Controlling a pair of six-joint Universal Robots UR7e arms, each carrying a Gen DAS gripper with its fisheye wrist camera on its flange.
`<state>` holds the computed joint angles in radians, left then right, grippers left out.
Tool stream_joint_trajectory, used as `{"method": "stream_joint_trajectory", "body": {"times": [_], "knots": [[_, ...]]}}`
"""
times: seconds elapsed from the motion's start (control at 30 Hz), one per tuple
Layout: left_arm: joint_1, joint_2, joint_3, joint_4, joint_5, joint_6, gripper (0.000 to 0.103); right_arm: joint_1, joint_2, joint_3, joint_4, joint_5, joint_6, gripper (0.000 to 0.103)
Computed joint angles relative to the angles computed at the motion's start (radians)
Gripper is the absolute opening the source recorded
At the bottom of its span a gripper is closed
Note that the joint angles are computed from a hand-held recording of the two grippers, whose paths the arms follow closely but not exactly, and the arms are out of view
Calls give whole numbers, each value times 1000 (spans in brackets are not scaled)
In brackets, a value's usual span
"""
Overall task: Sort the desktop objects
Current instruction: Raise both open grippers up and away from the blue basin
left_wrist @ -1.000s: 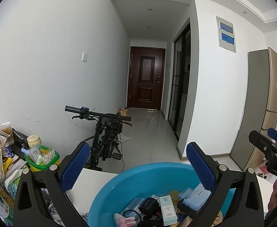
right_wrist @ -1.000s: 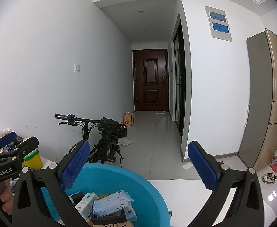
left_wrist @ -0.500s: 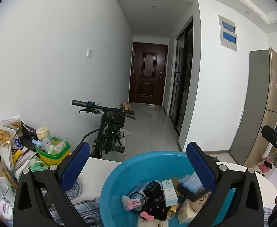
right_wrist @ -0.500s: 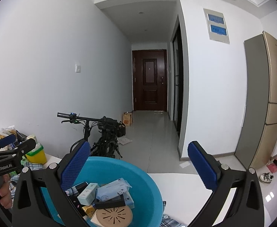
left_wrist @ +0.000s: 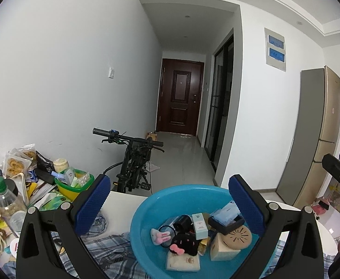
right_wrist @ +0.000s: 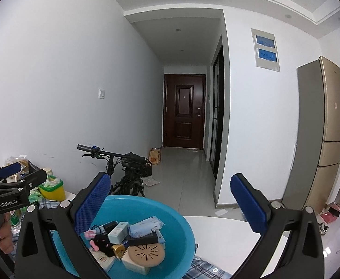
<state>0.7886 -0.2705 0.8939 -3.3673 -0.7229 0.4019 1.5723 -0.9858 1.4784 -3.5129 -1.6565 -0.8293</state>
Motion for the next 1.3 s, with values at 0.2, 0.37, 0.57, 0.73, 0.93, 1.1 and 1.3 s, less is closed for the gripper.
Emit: {"method": "stream_joint_trajectory", "body": {"times": [0.2,0.37,0.57,0.73,0.93,1.1,1.3], "knots": [[-36,-68,129,-83,19,6,103,10,-55,85,-44,9,-2,103],[-70,-117,226,-156,31,17,103,11,-106,157,-78,30,3,103],[-107,-152,308,-230,57,52,103,16,-155,227,-110,44,2,103],[-129,-186,372,-248,45,40,103,17,-180,257,-129,51,2,103],[-134,-185,374,-248,53,60,103,14,-188,265,-136,48,17,103],[-124,-189,385,-207,70,24,103,11,-187,266,-120,32,26,103],[-117,-212,453,-191,77,-34,103,1,-197,295,-111,27,22,103]]}}
